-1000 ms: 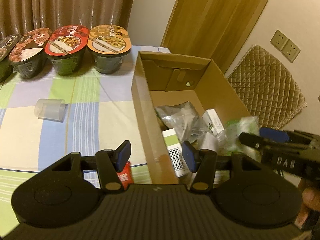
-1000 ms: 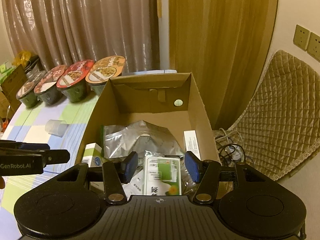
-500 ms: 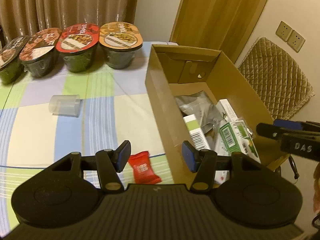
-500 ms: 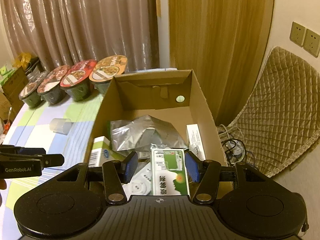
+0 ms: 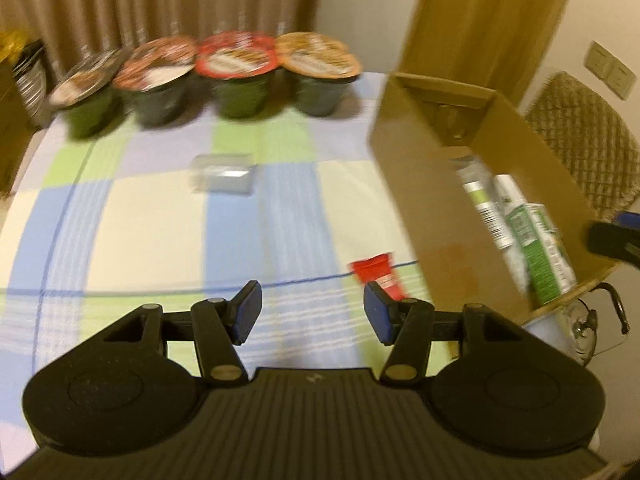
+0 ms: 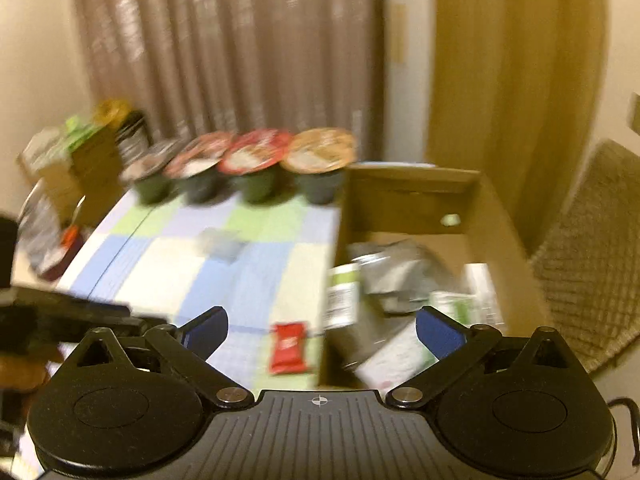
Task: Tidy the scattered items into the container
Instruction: 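Withdraw both tools from the cardboard box back over the table, then grasp the red candy packet with the right tool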
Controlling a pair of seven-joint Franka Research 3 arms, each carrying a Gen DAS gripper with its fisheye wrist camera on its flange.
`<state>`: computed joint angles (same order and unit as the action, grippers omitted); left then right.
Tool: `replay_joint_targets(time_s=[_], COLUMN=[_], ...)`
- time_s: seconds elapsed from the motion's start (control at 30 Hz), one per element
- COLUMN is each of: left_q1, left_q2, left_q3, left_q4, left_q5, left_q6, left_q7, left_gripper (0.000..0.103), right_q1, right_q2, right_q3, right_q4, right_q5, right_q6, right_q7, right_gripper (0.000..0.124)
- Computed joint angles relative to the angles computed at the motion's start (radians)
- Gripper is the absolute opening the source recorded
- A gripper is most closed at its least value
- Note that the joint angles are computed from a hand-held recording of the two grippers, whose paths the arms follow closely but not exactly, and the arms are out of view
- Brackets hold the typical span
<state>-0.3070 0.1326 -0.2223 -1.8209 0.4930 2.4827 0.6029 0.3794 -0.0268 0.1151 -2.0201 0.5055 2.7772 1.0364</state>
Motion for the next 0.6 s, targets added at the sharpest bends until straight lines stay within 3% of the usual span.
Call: replay_joint_targets(time_s=[0.17,0.37,0.47,0.53,0.6], left_q1=[0.032,0.077,0.098,0.111,0.123], left_q2=[-0.105,-0.197,-0.226,-0.233,-0.240], left_q3=[0.010,0.010,0.014,0.015,0.017], left_q4=[-0.152,-0.296,-0.351,-0.374,-0.398], left_q5=[0.005,0.009,0.007,0.012,0.022], left_q6=[0.021,0.067,0.118,0.145,0.171], left_q7=[-0.037,-0.029,-0.002,0.025,0.049], left_gripper=[0.051,0.051,0.055,0.057,0.057], right_q1=[0.044,0.081,0.101,0.140,0.198], right_q2=[-0.023,0.036,0.087,0.131,0.186], right_q3=[0.034,0.058,0.042,-0.009,-0.083], right_q4=[-0.068,-0.104,-0.109,-0.096,-0.054], right_q5=[-0.005,-0.147,-0.342,-0.556,-0.754], right_q6=[0.029,0.108,0.174,0.211,0.208], right_q7=[-0.006,0.143,0.316,0.504,0.681], right_gripper=[0.103,0.103,0.103,0.102,0.080])
